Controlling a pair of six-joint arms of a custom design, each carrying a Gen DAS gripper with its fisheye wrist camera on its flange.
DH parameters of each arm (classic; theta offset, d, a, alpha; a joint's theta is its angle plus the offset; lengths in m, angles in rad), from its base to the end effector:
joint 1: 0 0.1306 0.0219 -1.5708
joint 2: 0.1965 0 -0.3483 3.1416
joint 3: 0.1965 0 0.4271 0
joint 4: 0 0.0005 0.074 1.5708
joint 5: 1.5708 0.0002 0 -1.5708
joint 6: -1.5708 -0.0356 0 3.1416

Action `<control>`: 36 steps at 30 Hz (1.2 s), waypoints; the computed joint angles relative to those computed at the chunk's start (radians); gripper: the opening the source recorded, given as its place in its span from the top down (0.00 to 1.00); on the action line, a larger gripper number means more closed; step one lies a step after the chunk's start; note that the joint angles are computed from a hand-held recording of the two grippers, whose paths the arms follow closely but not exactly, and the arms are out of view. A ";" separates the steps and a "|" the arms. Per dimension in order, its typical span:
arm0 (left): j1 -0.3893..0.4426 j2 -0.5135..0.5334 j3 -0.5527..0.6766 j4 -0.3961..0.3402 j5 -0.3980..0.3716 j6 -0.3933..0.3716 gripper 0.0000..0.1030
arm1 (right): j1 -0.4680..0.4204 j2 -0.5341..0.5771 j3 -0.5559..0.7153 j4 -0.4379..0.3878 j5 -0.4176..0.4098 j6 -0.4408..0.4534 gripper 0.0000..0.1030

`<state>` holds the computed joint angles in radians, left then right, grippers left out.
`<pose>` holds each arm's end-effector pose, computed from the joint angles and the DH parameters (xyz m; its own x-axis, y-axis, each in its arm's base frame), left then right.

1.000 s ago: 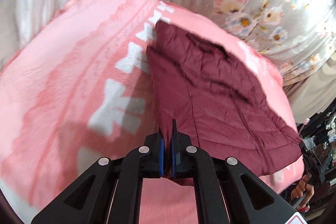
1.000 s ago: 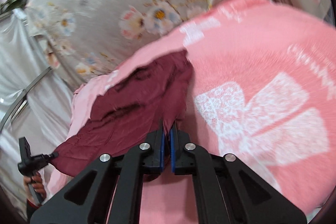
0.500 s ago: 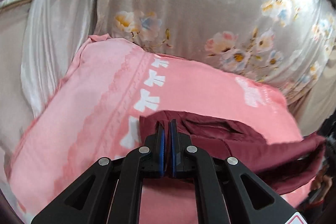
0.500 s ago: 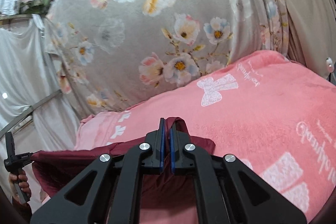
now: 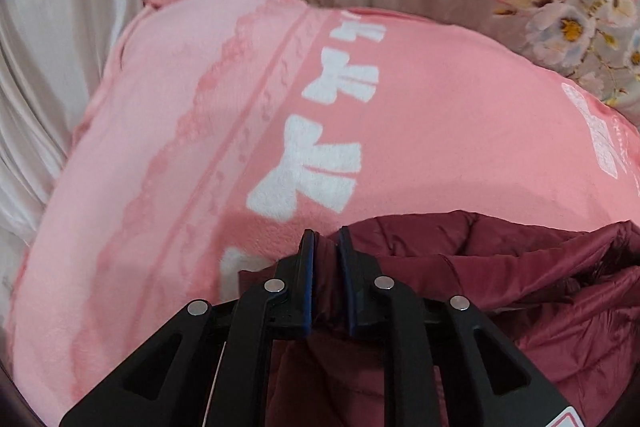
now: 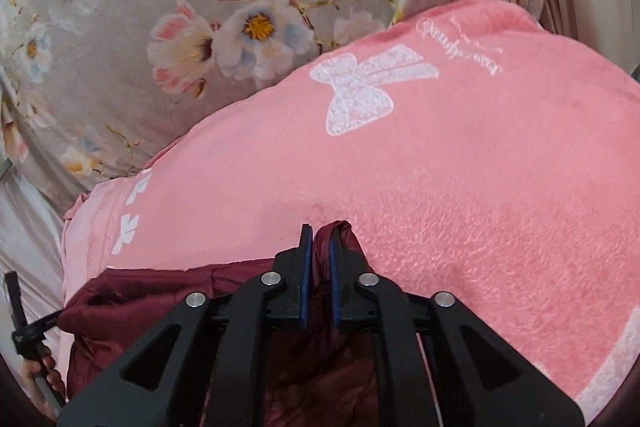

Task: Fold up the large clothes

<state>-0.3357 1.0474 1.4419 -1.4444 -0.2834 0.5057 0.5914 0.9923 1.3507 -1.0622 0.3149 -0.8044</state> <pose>0.3411 -0.1090 0.5307 -0.8060 -0.2114 -0.5529 -0.2349 0.9716 -0.0289 0.3170 0.1990 0.5337 -0.6133 0.4133 -0.6731 0.1553 0.8987 0.4102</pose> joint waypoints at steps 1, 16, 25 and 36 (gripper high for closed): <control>0.011 -0.010 -0.012 0.010 0.013 0.015 0.83 | 0.004 -0.018 -0.011 0.016 0.008 -0.002 0.87; -0.034 -0.081 -0.030 0.042 0.076 -0.017 0.28 | 0.090 0.070 0.061 -0.128 -0.010 0.067 0.50; -0.058 0.015 -0.058 0.058 0.052 -0.021 0.54 | 0.081 0.198 0.129 -0.194 -0.028 0.121 1.00; -0.033 0.036 -0.094 0.112 -0.027 -0.012 0.91 | 0.065 0.223 0.139 -0.180 0.063 0.094 1.00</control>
